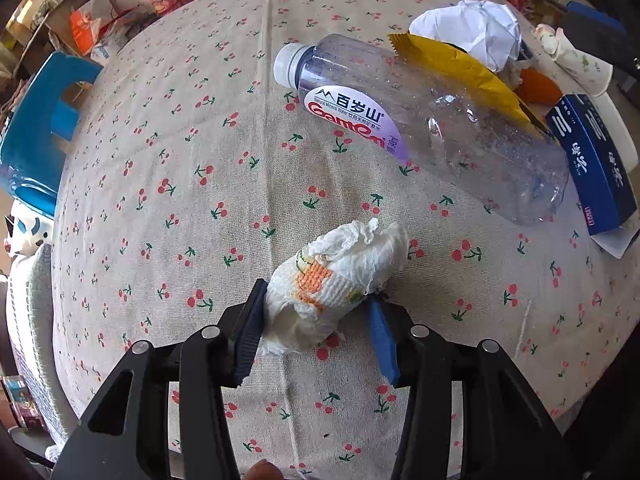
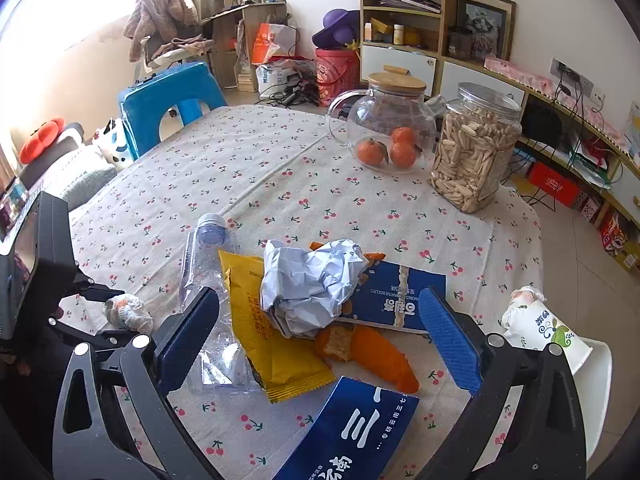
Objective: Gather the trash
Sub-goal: 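Grasp the crumpled tissue on the tablecloth with the left gripper, then grasp the clear water bottle with the right gripper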
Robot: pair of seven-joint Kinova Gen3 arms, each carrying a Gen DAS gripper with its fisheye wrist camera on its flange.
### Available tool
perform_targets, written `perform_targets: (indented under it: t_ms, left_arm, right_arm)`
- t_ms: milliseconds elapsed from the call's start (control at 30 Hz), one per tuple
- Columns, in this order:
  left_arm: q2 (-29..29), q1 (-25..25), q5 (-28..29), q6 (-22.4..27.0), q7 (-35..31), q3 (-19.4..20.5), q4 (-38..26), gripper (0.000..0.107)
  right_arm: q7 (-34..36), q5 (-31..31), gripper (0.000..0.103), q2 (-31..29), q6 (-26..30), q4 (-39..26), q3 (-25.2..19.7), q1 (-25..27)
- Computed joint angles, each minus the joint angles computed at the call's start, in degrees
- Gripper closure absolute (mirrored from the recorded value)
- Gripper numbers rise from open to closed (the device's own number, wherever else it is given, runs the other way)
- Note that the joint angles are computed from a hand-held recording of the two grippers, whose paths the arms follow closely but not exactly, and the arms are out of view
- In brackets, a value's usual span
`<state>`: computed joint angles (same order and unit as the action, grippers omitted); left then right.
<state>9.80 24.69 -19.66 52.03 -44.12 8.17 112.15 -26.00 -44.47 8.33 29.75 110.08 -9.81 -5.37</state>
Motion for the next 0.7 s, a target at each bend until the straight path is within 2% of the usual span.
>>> perform_targets:
  t_ms: [67, 133, 200, 233, 333, 400, 500, 567, 633, 700]
  left_arm:
    - [-1.6, -1.6, 1.4, -2.1, 0.7, -1.0, 1.1, 0.062]
    - [-3.9, -3.4, 2.8, -4.5, 2.1, -1.8, 1.9, 0.062]
    - [-6.8, -5.8, 4.5, -7.9, 3.1, -2.4, 3.5, 0.062]
    - [-8.4, -7.2, 5.6, -9.9, 3.3, -2.7, 4.4, 0.062]
    - [-11.6, -10.1, 5.8, -13.2, 6.6, -2.2, 6.3, 0.062]
    - [-12.9, -11.9, 7.1, -14.5, 7.2, -2.0, 7.1, 0.062]
    - [-14.8, -14.2, 10.4, -16.3, 5.9, -2.2, 8.4, 0.062]
    - [-16.2, -15.3, 12.7, -17.0, 4.0, -2.4, 9.1, 0.062]
    - [-17.5, -16.1, 13.3, -16.9, 4.0, -1.5, 9.6, 0.061]
    - [-18.2, -16.8, 14.0, -17.1, 3.6, -1.0, 9.8, 0.061]
  right_arm:
    - [4.5, -2.4, 0.007, 0.0, 2.1, -0.4, -0.6, 0.6]
    - [8.4, -4.7, 0.007, 0.0, 5.6, -1.1, 2.2, -1.9]
    - [8.9, -4.5, 0.007, 0.8, 9.7, -2.7, 2.6, -2.1]
    - [7.8, -3.5, 0.007, 1.7, 12.1, -4.0, 1.2, -1.1]
    - [1.4, 2.0, 0.007, 5.7, 19.1, -8.8, -6.6, 3.5]
    - [-1.8, 3.5, 0.007, 8.5, 23.7, -12.0, -8.7, 3.7]
    - [-3.0, 1.0, 0.007, 11.0, 28.6, -15.0, -4.5, -1.1]
    - [-3.8, 0.3, 0.007, 12.0, 29.1, -16.3, -2.9, -3.5]
    - [-7.8, 3.1, 0.007, 13.4, 28.1, -18.5, -1.6, -6.4]
    - [-12.5, 7.4, 0.007, 14.1, 26.0, -20.2, 2.0, -11.7]
